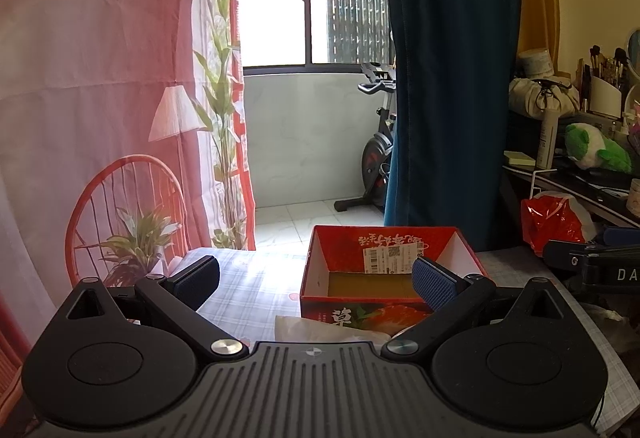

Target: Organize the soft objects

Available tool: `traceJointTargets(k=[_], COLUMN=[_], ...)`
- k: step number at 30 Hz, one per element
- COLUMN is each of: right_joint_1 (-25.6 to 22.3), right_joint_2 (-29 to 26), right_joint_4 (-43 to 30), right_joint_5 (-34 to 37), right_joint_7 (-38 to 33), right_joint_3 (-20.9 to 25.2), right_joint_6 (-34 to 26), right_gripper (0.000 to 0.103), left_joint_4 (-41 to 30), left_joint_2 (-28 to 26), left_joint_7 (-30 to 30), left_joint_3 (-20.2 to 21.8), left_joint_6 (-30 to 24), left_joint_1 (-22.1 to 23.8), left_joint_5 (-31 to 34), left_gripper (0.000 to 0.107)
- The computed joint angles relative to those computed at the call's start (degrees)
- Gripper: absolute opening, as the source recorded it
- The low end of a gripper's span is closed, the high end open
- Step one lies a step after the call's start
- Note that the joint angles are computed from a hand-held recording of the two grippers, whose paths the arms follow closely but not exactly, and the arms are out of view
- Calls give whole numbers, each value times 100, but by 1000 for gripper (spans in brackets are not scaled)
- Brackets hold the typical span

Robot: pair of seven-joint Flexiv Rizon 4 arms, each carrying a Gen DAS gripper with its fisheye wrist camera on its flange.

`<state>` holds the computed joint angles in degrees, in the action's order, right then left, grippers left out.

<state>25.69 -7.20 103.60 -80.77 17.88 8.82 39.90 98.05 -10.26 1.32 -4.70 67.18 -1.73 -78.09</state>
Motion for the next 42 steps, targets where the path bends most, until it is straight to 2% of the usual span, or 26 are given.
traceJointTargets(k=[42], right_joint_1=[35], right_joint_2=[-19], right_joint_4=[-31], right_joint_5=[41], right_joint_7=[-40], right_joint_3=[3], right_joint_6=[-35], right_gripper=[103], left_joint_4=[18], left_joint_2=[3], left_joint_7=[43], left_joint_3=[8], left_joint_6=[-30], left_joint_1=[0], left_joint_5=[-39], left_gripper=[103])
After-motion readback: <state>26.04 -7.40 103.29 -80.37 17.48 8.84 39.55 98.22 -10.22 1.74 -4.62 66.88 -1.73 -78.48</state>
